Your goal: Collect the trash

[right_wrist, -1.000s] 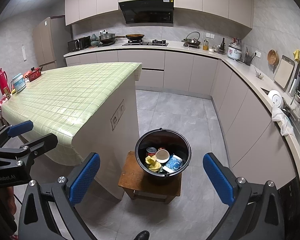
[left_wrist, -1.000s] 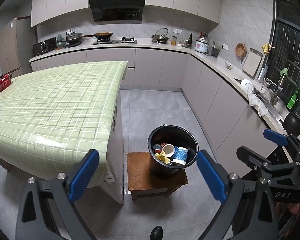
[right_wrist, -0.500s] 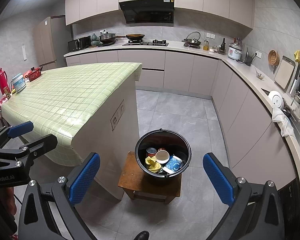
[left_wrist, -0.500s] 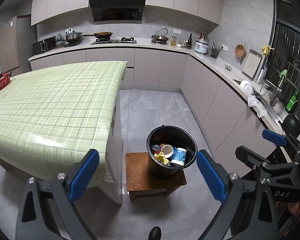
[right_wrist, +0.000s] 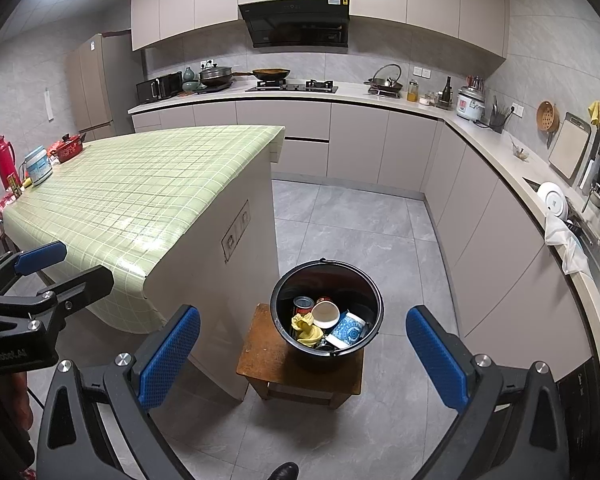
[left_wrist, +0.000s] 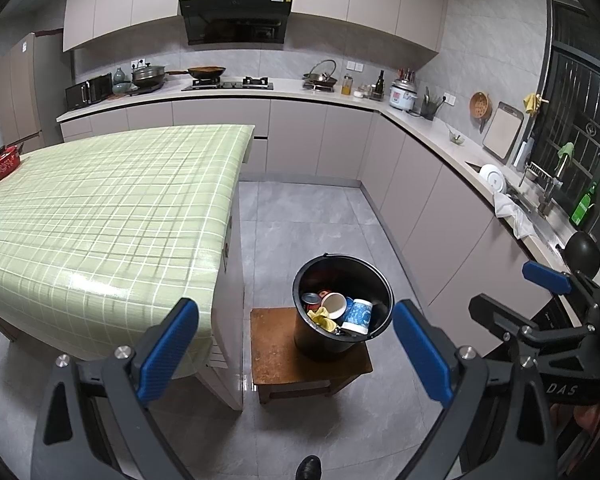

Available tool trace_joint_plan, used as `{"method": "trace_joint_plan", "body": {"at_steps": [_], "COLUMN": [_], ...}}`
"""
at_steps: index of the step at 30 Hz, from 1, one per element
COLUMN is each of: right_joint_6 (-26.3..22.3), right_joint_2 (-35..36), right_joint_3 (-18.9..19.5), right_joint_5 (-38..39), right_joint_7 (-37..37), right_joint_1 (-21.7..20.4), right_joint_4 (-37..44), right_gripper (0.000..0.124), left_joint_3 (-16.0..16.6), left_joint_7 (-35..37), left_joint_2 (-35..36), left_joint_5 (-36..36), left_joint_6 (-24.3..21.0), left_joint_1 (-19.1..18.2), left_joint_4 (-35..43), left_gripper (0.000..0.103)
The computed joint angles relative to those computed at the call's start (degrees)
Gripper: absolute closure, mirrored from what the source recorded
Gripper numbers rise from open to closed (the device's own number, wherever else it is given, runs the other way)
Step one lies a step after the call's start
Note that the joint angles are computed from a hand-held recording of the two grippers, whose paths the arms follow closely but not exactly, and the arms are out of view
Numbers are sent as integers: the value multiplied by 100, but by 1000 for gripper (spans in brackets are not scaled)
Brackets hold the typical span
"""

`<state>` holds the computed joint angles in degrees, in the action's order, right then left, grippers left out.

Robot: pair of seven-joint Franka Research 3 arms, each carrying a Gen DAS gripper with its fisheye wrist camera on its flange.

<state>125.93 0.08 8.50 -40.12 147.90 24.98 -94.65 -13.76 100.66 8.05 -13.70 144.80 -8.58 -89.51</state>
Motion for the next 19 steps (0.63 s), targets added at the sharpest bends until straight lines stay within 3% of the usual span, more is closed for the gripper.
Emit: {"method": "trace_joint_plan", "body": {"at_steps": [8, 19], "right_joint_6": [10, 30], "right_joint_2": [26, 2], "right_joint_3": [-16, -13], "right_joint_5": [-6, 3], "right_joint_7": [-16, -13], "right_joint_1": [2, -11], "right_joint_4": [40, 11], "right_gripper": [21, 21], "left_joint_3": [-32, -16], "left_joint_7": [141, 121], "left_joint_2": [-69, -5], "left_joint_5": [-218, -248], "left_joint_6": [220, 185], "left_joint_1": [32, 13], "left_joint_4": [-129, -79], "left_gripper": [5, 5]}}
